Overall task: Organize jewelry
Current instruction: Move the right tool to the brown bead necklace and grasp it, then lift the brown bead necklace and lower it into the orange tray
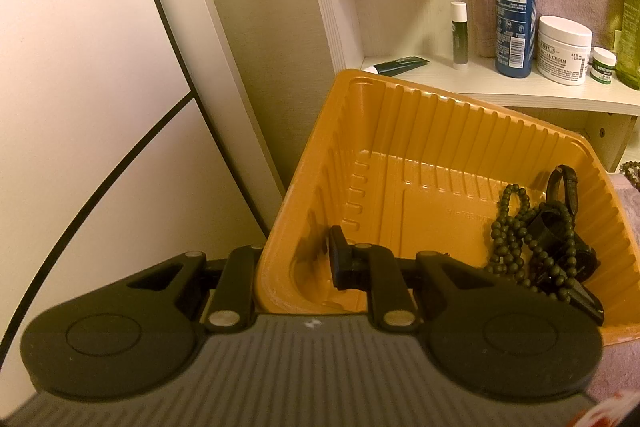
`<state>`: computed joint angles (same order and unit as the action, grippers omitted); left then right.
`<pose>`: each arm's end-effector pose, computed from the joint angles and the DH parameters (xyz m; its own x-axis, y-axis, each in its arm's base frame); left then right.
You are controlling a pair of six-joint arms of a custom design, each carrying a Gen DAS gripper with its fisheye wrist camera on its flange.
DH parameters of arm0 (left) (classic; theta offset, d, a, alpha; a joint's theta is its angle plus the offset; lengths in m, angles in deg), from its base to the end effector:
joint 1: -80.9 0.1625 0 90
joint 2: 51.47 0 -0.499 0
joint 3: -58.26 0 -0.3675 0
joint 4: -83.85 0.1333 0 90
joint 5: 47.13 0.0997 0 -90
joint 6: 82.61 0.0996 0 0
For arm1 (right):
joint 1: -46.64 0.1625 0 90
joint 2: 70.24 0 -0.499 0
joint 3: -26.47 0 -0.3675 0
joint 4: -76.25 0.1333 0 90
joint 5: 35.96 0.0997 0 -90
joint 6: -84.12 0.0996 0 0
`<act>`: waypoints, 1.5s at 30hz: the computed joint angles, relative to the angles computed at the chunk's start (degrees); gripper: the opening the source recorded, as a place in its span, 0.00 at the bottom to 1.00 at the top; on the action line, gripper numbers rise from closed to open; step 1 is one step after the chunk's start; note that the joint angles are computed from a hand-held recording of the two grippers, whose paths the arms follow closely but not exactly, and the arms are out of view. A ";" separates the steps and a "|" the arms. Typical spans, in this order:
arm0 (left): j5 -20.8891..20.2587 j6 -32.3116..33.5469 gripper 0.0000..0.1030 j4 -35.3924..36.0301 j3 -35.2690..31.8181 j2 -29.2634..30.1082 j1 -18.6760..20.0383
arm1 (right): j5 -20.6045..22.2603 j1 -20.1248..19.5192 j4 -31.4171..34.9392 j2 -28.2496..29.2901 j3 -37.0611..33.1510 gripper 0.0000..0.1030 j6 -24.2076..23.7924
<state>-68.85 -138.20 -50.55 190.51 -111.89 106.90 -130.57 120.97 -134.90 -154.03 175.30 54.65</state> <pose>-0.2897 -0.3925 0.1686 -0.5325 -0.0270 -0.8460 0.6343 0.6491 -0.4199 0.0269 -0.3680 0.3528 -0.8939 0.0262 0.4474 -0.3322 0.6315 -0.7007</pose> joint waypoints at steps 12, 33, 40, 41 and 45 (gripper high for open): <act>0.05 0.00 0.16 0.17 -0.13 0.05 -0.17 | 6.75 1.77 5.64 -11.21 0.79 0.05 0.29; -0.02 -0.09 0.15 0.26 -0.30 -0.03 -0.33 | 11.40 9.77 11.76 -17.61 -4.49 0.00 2.16; -0.04 0.03 0.15 -0.44 -0.08 -0.10 -0.39 | 0.25 12.62 18.10 -15.73 -7.27 0.01 1.38; -0.01 0.14 0.15 -0.52 -0.05 -0.10 -0.40 | -2.82 12.88 16.46 -14.66 -6.63 0.03 0.24; 0.06 0.43 0.15 -0.91 -0.02 -0.02 -0.37 | -7.45 8.51 16.26 -12.32 -3.58 0.39 -3.15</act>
<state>-68.79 -137.76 -51.46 190.49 -111.91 106.53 -138.02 129.48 -118.64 -166.35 171.72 51.50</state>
